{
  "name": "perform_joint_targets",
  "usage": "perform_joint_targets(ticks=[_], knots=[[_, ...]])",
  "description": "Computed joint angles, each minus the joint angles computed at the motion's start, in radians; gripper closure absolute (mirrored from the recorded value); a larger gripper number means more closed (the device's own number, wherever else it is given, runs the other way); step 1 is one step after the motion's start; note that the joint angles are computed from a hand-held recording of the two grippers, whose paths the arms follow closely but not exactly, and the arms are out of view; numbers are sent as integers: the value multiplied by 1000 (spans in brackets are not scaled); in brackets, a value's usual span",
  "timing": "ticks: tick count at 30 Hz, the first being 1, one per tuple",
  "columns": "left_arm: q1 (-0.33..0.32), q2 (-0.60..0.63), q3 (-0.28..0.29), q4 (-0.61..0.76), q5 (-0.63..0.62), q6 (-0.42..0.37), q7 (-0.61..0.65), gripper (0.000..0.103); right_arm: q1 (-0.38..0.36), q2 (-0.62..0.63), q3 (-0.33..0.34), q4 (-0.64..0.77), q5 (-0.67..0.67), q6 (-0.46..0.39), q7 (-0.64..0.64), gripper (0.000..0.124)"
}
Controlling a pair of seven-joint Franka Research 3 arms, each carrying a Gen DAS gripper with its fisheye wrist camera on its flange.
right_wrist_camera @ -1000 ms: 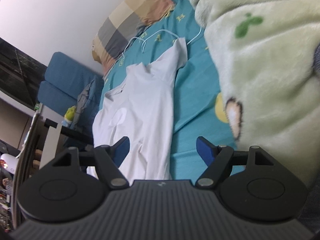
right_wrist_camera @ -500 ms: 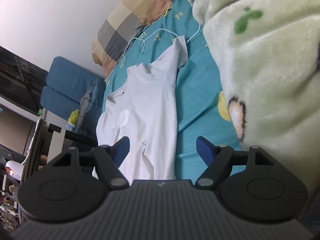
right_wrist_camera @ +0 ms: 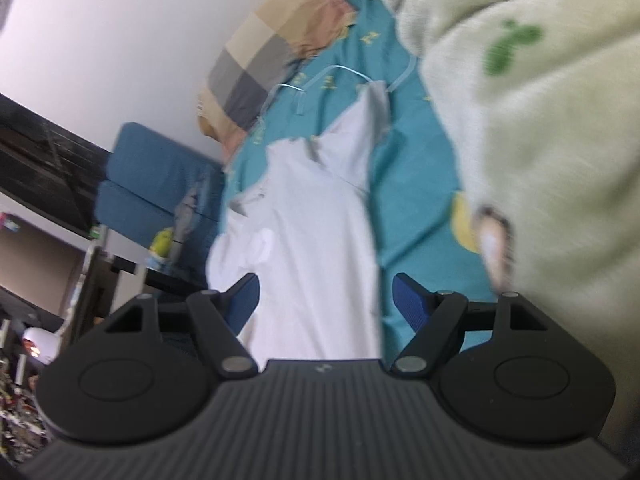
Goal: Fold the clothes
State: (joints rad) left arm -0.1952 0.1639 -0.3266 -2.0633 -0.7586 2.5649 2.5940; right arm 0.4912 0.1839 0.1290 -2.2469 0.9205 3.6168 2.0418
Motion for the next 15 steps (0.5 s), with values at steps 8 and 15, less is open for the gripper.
perform_joint_targets(ticks=[8, 15], knots=[[25, 55, -11, 96, -133, 139, 140, 52, -203, 154, 8, 149, -382, 14, 266, 54], [73, 239, -33, 272, -76, 200, -21, 52, -215, 381, -138, 429, -316, -139, 181, 57]])
